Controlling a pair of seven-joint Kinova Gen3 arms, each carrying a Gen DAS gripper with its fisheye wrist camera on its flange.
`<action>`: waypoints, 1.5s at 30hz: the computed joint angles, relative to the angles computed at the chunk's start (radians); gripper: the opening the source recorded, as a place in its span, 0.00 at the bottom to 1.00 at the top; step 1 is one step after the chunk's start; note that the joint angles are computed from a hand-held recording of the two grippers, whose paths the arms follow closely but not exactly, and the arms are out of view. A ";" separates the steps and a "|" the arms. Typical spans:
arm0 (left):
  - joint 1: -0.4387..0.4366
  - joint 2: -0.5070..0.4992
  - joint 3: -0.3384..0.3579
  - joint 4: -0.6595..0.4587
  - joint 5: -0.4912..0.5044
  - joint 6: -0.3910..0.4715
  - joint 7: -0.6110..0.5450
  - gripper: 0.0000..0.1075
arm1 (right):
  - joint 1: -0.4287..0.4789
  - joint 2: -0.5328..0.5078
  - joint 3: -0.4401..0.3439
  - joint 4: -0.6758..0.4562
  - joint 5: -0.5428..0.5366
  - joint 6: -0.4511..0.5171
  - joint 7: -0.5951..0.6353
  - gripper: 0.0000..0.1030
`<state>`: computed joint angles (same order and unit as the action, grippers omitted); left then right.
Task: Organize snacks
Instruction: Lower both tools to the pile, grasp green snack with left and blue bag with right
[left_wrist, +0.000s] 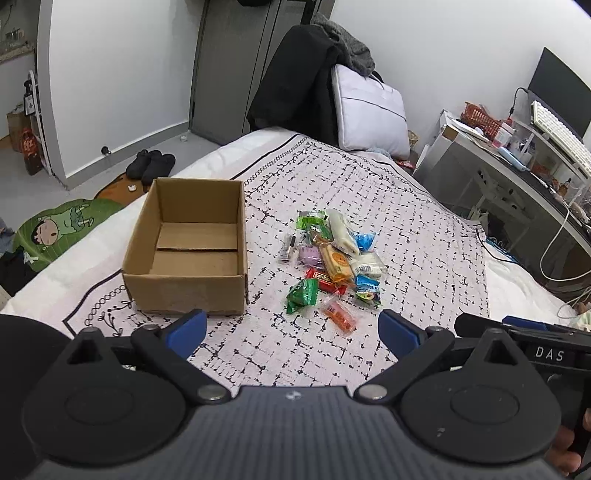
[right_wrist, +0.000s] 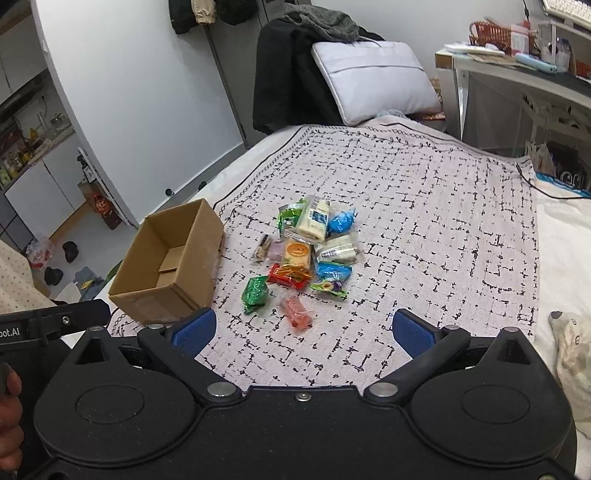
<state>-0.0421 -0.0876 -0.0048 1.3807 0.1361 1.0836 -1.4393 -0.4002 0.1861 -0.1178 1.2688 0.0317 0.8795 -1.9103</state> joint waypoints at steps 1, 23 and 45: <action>0.001 0.008 0.003 -0.004 -0.002 -0.002 0.004 0.93 | 0.008 0.008 0.000 -0.007 -0.010 0.006 0.011 1.00; 0.043 0.220 0.037 -0.100 -0.025 0.005 0.104 0.62 | 0.141 0.201 -0.015 -0.092 -0.257 -0.041 0.121 0.83; 0.124 0.510 0.029 -0.337 -0.140 0.099 0.218 0.51 | 0.217 0.460 -0.046 -0.351 -0.408 0.104 0.153 0.64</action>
